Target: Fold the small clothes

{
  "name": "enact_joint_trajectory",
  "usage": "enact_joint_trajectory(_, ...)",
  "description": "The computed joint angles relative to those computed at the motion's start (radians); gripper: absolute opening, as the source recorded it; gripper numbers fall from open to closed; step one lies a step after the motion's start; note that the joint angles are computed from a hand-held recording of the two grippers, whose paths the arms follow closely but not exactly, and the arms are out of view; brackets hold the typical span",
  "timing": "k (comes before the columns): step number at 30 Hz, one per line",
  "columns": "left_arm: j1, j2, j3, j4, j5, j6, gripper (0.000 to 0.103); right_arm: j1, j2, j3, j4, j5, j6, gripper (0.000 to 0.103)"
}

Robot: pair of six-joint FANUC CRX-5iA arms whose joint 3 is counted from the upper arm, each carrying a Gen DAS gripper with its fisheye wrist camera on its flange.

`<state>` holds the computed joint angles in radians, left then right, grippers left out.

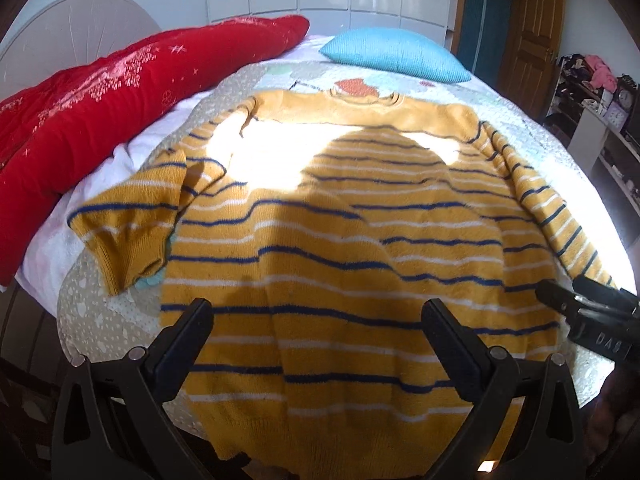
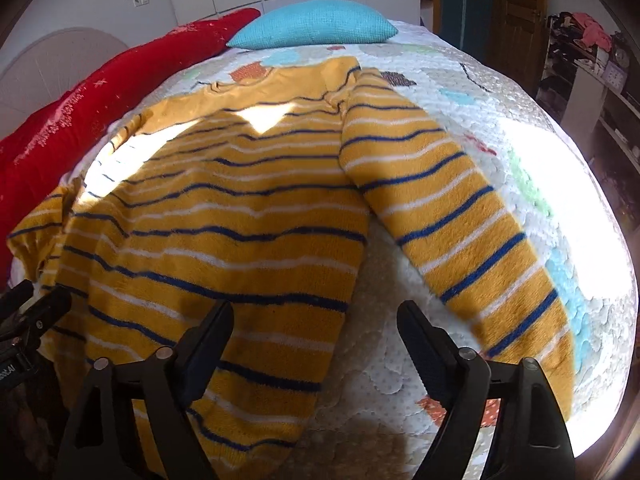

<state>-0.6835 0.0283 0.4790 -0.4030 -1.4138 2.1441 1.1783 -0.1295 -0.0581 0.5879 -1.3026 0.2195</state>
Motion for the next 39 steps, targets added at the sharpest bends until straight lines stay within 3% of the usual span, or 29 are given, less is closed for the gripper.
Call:
enact_joint_trajectory(4, -0.009, -0.018, 0.002, -0.016, 0.024, -0.024, 0.103, -0.048, -0.013, 0.056, 0.12, -0.015, 0.079, 0.087)
enact_joint_trajectory(9, 0.03, -0.009, -0.025, 0.065, 0.051, -0.046, 0.103, -0.272, 0.115, 0.223, 0.118, 0.014, 0.266, 0.087)
enact_joint_trajectory(15, 0.067, 0.002, -0.038, 0.112, 0.05, -0.074, 0.103, -0.507, 0.358, 0.503, -0.113, 0.068, 0.473, 0.085)
enact_joint_trajectory(18, 0.092, 0.001, -0.048, 0.139, 0.054, -0.084, 0.103, -0.579, 0.487, 0.678, -0.308, 0.015, 0.573, 0.084)
enact_joint_trajectory(19, 0.099, 0.003, -0.049, 0.145, 0.052, -0.085, 0.103, -0.595, 0.538, 0.743, -0.35, -0.037, 0.597, 0.057)
enact_joint_trajectory(20, 0.106, 0.006, -0.047, 0.149, 0.047, -0.086, 0.103, -0.613, 0.568, 0.785, -0.409, -0.07, 0.624, 0.023)
enact_joint_trajectory(22, 0.12, 0.007, -0.049, 0.155, 0.044, -0.087, 0.103, -0.638, 0.538, 0.756, -0.487, -0.006, 0.621, 0.009)
enact_joint_trajectory(25, 0.144, 0.006, -0.058, 0.175, 0.054, -0.088, 0.103, -0.633, 0.499, 0.705, -0.393, 0.026, 0.552, 0.008)
enact_joint_trajectory(29, 0.166, 0.01, -0.06, 0.194, 0.066, -0.079, 0.103, -0.659, 0.543, 0.754, -0.291, -0.078, 0.474, 0.007)
enact_joint_trajectory(32, 0.169, 0.008, -0.062, 0.203, 0.062, -0.07, 0.103, -0.646, 0.628, 0.843, -0.243, -0.194, 0.53, 0.01)
enact_joint_trajectory(36, 0.148, -0.006, -0.056, 0.173, 0.046, -0.065, 0.103, -0.637, 0.526, 0.729, -0.268, -0.094, 0.492, 0.023)
enact_joint_trajectory(38, 0.145, -0.02, -0.065, 0.171, 0.052, -0.059, 0.103, -0.63, 0.433, 0.634, -0.277, -0.036, 0.44, 0.041)
enact_joint_trajectory(39, 0.144, -0.029, -0.072, 0.173, 0.059, -0.055, 0.103, -0.619, 0.395, 0.596, -0.272, -0.02, 0.431, 0.043)
